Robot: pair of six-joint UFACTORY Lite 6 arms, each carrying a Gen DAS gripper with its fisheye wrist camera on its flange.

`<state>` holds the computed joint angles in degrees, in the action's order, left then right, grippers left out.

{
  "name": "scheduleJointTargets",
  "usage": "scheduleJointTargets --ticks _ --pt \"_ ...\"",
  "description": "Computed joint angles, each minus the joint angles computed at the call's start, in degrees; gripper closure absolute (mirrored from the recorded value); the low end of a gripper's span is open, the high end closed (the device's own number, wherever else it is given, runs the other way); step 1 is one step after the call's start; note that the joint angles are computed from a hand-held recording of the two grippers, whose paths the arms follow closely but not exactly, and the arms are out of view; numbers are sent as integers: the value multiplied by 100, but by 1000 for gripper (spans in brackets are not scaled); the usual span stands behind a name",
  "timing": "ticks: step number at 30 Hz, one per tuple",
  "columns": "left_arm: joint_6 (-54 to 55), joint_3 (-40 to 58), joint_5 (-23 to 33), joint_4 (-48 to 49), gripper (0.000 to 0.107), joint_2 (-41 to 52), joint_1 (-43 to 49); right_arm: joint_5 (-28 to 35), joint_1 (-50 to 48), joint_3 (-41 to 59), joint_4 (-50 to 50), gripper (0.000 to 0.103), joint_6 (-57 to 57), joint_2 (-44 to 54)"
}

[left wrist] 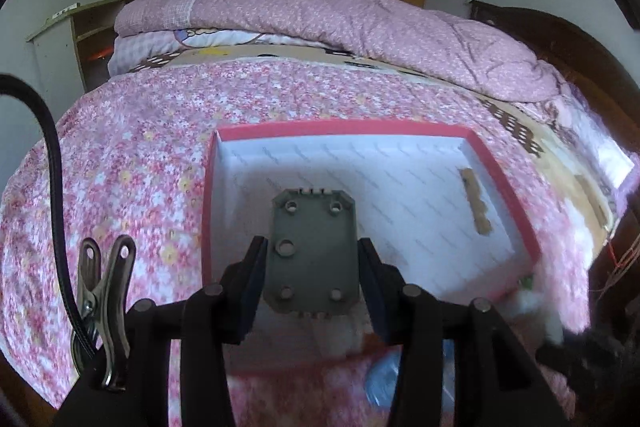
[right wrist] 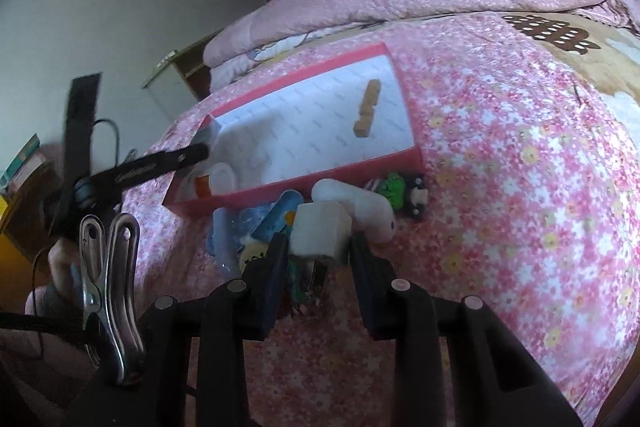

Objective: Organize rigid objects
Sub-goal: 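Grasp the white charger plug with the right gripper while the left gripper lifts the plate, then release the gray plate into the tray with the left gripper while the right gripper drops the plug there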

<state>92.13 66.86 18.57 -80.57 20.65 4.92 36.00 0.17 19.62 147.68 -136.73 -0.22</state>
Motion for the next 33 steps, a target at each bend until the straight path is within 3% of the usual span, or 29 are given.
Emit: scheduleJointTargets --ticks 8,17,22,24,27,33 --pt "-1355 1482 -277 1120 60 1072 -272 210 -197 25 -302 70 119 135" --pt "-2350 2168 -452 2049 60 1650 -454 262 -200 -36 -296 70 98 88" --pt "-3818 2579 -622 3416 58 2016 -548 292 -204 -65 -295 70 97 73" --pt "-4341 2777 -478 3896 51 2156 -535 278 -197 -57 -287 70 92 72" --pt "-3801 2697 -426 3319 43 2084 -483 278 -165 -61 -269 70 108 66" --pt "-3311 2083 -613 2952 43 1582 -471 246 -81 -35 -221 70 66 24"
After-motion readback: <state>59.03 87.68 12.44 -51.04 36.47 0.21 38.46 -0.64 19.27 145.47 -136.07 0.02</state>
